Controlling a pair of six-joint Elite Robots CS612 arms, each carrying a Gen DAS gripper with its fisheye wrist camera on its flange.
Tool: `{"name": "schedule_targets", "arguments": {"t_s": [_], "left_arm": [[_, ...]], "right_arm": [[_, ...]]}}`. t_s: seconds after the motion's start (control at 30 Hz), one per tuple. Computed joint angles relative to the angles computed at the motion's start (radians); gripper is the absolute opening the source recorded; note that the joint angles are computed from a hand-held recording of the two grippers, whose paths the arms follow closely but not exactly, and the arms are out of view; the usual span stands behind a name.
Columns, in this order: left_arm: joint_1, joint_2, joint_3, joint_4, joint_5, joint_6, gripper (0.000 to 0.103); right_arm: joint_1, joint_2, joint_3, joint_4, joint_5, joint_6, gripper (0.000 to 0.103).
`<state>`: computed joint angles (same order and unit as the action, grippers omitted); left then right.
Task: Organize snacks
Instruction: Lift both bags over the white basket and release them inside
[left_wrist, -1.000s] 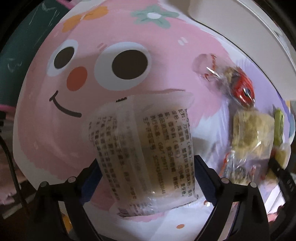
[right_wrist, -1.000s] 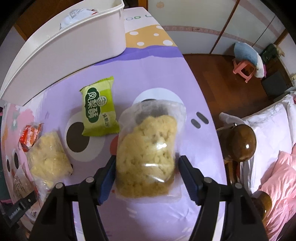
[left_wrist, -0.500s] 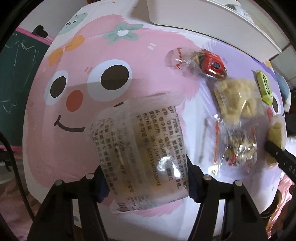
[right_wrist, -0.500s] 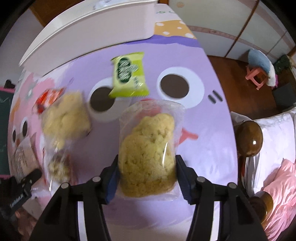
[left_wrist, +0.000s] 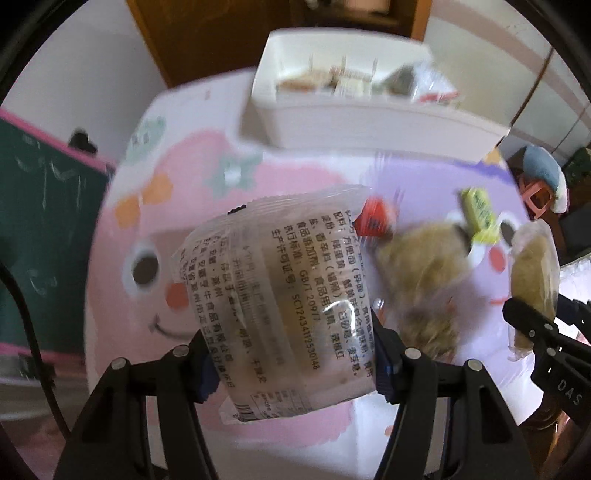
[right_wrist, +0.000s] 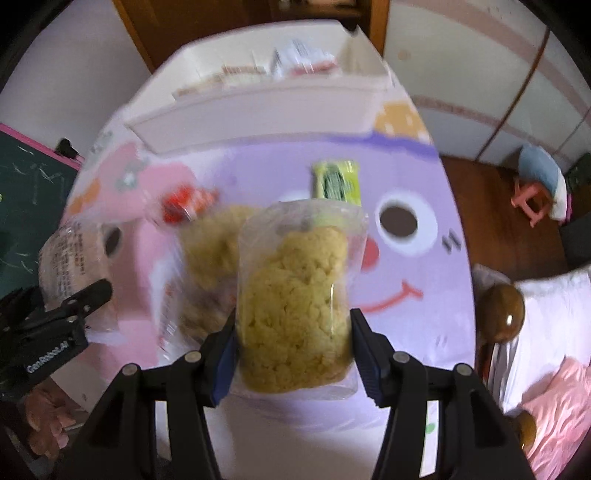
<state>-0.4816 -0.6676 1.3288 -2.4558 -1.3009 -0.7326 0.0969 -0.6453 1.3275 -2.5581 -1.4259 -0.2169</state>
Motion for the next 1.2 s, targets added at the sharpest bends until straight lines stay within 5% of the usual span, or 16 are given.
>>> {"name": "schedule_targets", "arguments": {"t_s": [0.2,0.53,0.8,1.2], "left_arm": [[0.022,-0.036,-0.001,-0.067,0.052,0.091,0.064],[0.045,0.009,-0.136,-0.105,0.109,0.221,0.064],[0.071,0.073,-0.288,-0.096,0.120,0.303,0.064],[0.122,0.226,-0.578,0.020,0.085,0.333,0.064]], "right_arm": [[0.001,-0.010,-0.035,-0.074,0.049,0.003,0.056],[0.012,0.023,-0.170,-0.115,0.096,0.026,0.056],[0.023,0.098,-0.343,-0.067,0.103,0.040,0.056],[0.042,0.267,-0.680,0.066,0.016,0.091,0.056]]}}
